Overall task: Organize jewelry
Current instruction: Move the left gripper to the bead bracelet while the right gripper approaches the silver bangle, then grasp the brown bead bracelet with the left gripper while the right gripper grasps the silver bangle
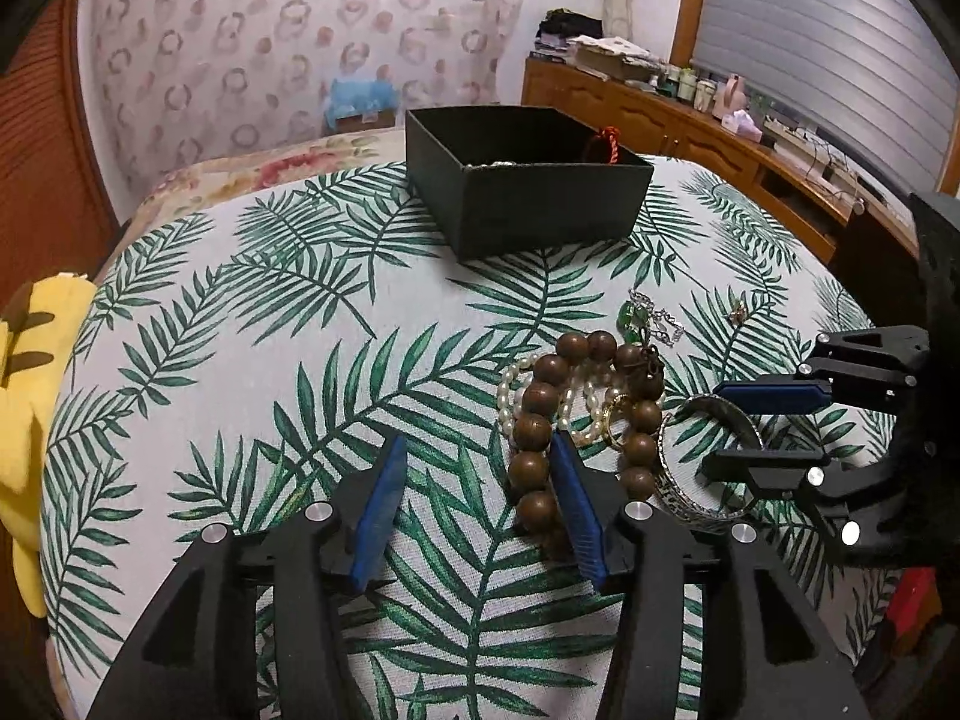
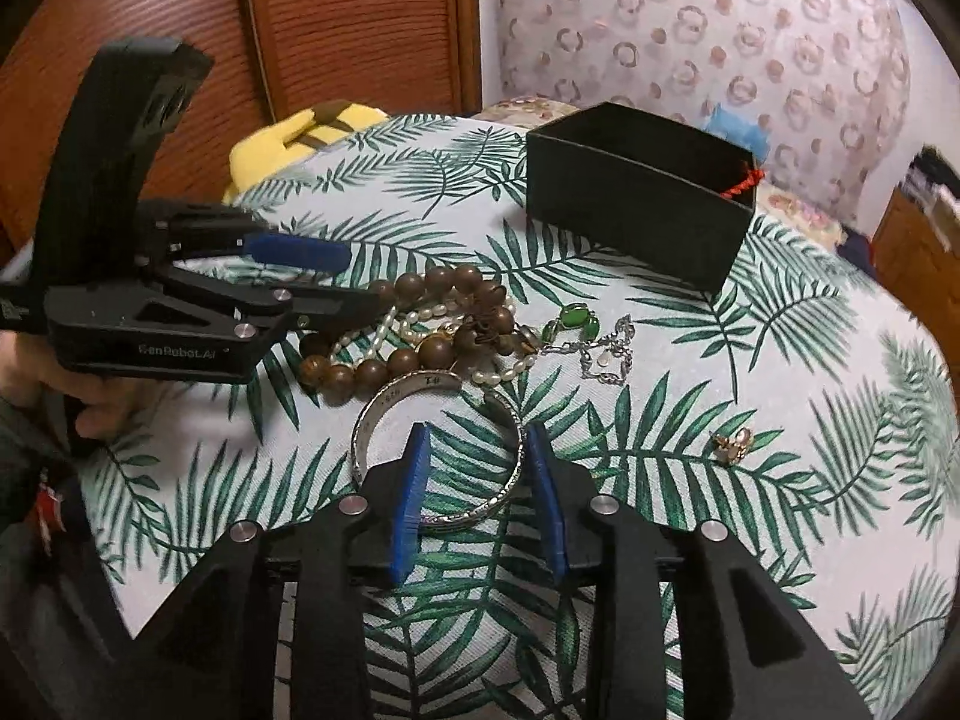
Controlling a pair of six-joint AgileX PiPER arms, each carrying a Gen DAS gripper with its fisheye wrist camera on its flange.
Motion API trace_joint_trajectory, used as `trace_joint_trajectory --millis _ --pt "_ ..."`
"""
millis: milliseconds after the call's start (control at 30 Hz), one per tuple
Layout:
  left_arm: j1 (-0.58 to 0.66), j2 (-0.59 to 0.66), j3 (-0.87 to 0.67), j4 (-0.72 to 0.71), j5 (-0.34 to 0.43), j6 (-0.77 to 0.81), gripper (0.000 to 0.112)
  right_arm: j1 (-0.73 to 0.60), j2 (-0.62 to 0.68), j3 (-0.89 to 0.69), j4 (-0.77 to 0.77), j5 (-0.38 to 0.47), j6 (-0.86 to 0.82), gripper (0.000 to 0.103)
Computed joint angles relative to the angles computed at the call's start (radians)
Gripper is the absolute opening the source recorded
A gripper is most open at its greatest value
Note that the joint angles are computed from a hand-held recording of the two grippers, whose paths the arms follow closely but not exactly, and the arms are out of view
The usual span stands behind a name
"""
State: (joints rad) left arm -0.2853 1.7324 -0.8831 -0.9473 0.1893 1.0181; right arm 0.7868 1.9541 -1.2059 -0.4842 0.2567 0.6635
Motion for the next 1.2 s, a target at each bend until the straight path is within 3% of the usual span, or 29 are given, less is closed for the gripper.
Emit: trace_joint_trajectory --millis 67,200,267,400,567,700,933,1133,1200 --pt "-0.007 0.002 -0.002 0.039 -0.008 -0.04 0.049 0.011 0.002 -0.004 -0.062 0.016 0.054 0.037" --pt "-0.016 0.003 -0.002 0.091 -0.023 -0.087 0.049 -0.003 -0.002 0.005 -0.023 -0.001 0.014 0.037" --pt "-0.013 0.002 -0.001 0.044 -0.014 -0.04 0.049 -0.002 -0.004 0.007 -0.042 0.003 0.028 0.037" --pt "-0.019 -0.001 0.006 -0.067 0.002 0.068 0.032 -0.003 0.004 0.001 -0.042 0.001 0.029 0.037" --pt "-0.011 0.0 -0.002 -0.068 0.041 0.076 0.013 0.0 0.002 0.002 -0.048 0.002 0.037 0.037" --pt "-0.016 -0.025 0.016 -0.114 0.024 0.115 0.012 0.0 0.002 0.002 -0.048 0.002 0.037 0.037" --pt "-0.018 -0.129 0.07 -0.341 0.021 0.314 0.012 0.0 0.001 0.003 -0.048 0.002 0.037 0.037" --pt "-0.02 -0.197 0.08 -0.419 0.025 0.371 0.012 0.002 0.009 -0.009 -0.043 0.007 0.033 0.037" --pt "-0.013 -0.219 0.086 -0.463 0.036 0.411 0.012 0.004 0.01 -0.013 -0.065 0.017 0.057 0.03"
